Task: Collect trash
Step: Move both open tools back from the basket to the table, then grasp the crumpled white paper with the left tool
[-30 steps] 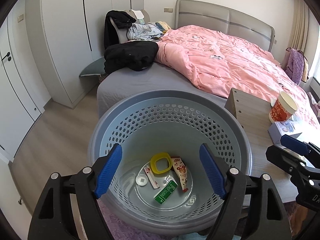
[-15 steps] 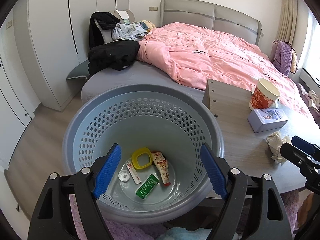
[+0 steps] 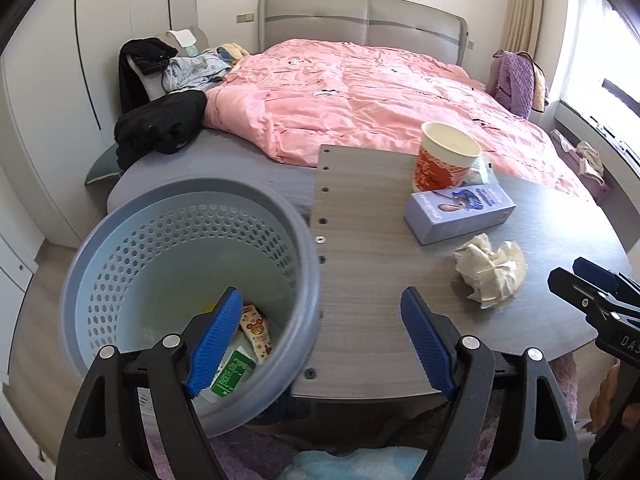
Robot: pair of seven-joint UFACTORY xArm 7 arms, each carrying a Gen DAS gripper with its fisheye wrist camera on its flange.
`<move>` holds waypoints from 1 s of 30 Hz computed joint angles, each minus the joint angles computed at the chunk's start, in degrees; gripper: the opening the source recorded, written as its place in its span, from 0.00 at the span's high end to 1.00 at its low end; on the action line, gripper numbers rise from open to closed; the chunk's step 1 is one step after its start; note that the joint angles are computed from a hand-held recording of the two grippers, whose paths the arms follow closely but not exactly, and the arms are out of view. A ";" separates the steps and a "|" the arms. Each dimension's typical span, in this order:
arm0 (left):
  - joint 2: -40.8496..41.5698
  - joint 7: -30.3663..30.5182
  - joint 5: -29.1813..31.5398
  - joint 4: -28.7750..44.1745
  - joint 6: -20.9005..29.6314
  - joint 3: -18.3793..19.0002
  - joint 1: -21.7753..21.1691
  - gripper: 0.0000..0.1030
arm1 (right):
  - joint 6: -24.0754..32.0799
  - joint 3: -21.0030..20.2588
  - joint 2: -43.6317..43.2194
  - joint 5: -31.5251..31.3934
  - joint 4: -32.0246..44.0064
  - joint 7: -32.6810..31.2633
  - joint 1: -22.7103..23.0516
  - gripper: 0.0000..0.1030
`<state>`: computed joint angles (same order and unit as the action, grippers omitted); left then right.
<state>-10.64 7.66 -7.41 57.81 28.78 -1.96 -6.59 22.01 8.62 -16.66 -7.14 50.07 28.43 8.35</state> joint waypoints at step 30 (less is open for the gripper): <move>14.53 -8.03 8.98 13.64 8.03 -6.33 -10.27 0.24 | -10.36 -11.97 -11.79 17.57 -16.71 -11.01 -0.55 0.07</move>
